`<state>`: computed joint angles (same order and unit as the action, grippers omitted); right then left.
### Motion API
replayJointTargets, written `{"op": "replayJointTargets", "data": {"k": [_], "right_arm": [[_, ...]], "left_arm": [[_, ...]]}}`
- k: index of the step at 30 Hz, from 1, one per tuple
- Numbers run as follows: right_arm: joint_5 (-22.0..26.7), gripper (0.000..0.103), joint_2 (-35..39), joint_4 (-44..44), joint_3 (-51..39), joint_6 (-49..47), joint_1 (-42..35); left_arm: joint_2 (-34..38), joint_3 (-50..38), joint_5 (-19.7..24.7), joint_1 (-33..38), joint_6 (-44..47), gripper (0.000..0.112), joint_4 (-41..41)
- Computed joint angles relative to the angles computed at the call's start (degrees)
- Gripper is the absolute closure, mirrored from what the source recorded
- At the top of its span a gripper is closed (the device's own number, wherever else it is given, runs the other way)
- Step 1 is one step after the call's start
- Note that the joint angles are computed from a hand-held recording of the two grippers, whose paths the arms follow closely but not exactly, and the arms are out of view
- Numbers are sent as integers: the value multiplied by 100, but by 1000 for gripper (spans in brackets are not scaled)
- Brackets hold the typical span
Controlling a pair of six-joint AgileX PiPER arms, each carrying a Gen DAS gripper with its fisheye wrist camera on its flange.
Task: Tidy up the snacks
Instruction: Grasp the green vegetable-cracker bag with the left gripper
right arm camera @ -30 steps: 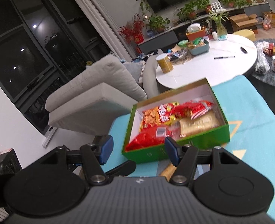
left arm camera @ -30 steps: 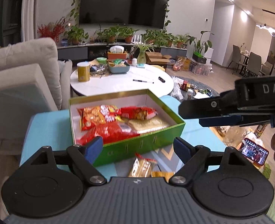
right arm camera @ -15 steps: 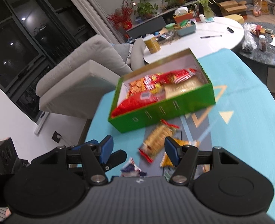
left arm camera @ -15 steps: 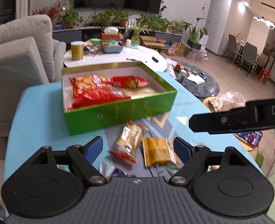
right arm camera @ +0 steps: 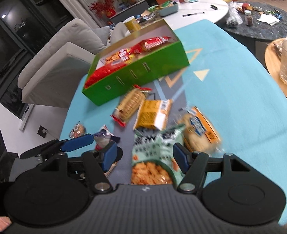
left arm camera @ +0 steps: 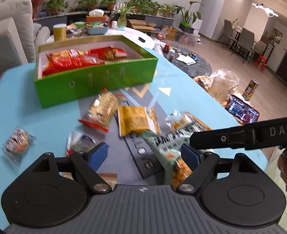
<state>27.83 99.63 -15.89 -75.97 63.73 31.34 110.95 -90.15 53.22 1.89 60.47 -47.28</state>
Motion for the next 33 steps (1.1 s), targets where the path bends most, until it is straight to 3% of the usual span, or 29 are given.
{"op": "replayJointTargets", "data": {"k": [8, 13, 33], "right_arm": [[-170, 29, -121, 61, 392, 206, -30], [-241, 29, -8, 344, 434, -44, -76], [-738, 29, 300, 2184, 551, -1916, -529]], "left_arm": [[-85, 301, 107, -103, 168, 31, 44], [-128, 438, -90, -259, 192, 31, 210], [148, 76, 280, -367, -2, 32, 351]]}}
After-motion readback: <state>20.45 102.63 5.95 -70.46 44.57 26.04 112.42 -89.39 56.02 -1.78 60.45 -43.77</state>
